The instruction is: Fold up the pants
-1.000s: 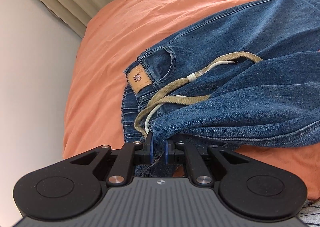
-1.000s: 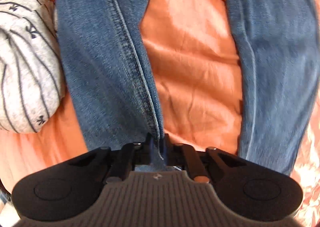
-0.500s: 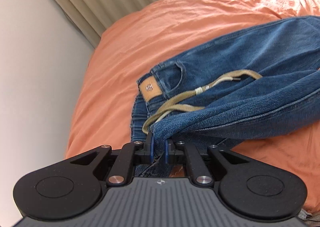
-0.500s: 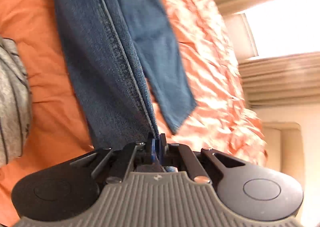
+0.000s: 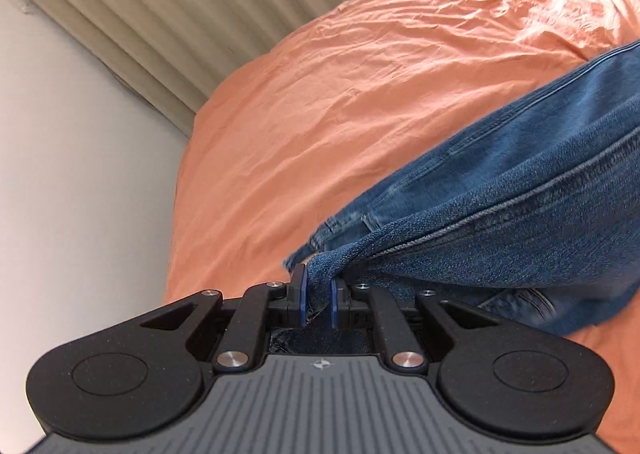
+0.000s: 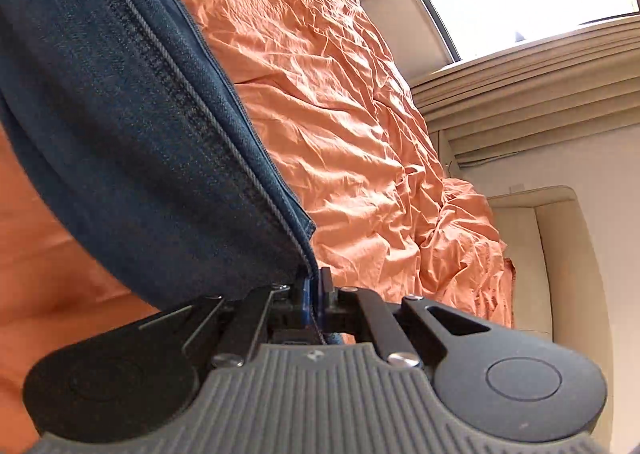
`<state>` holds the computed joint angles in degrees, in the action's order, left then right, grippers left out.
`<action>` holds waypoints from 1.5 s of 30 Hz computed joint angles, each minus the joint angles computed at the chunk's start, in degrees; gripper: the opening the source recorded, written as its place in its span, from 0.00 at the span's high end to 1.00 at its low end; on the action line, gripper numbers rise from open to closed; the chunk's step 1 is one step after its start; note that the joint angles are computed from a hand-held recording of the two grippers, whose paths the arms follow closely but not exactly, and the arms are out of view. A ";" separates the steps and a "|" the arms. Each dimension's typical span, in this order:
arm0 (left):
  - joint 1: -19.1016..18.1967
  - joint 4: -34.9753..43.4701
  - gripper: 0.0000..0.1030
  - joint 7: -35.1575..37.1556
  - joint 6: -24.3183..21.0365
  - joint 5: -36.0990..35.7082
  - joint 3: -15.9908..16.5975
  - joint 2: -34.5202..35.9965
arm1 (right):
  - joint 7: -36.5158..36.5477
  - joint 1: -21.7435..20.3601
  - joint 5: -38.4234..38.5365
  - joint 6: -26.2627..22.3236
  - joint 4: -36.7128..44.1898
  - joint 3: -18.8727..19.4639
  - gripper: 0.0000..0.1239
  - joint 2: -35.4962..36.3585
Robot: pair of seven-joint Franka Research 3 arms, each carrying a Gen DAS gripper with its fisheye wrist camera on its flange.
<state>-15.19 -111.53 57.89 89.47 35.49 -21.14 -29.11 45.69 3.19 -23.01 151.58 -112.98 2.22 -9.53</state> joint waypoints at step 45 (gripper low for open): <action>6.32 -5.96 0.12 -7.14 18.47 4.92 7.28 12.24 | 23.80 15.93 -6.62 -5.37 33.35 -12.15 0.84 39.06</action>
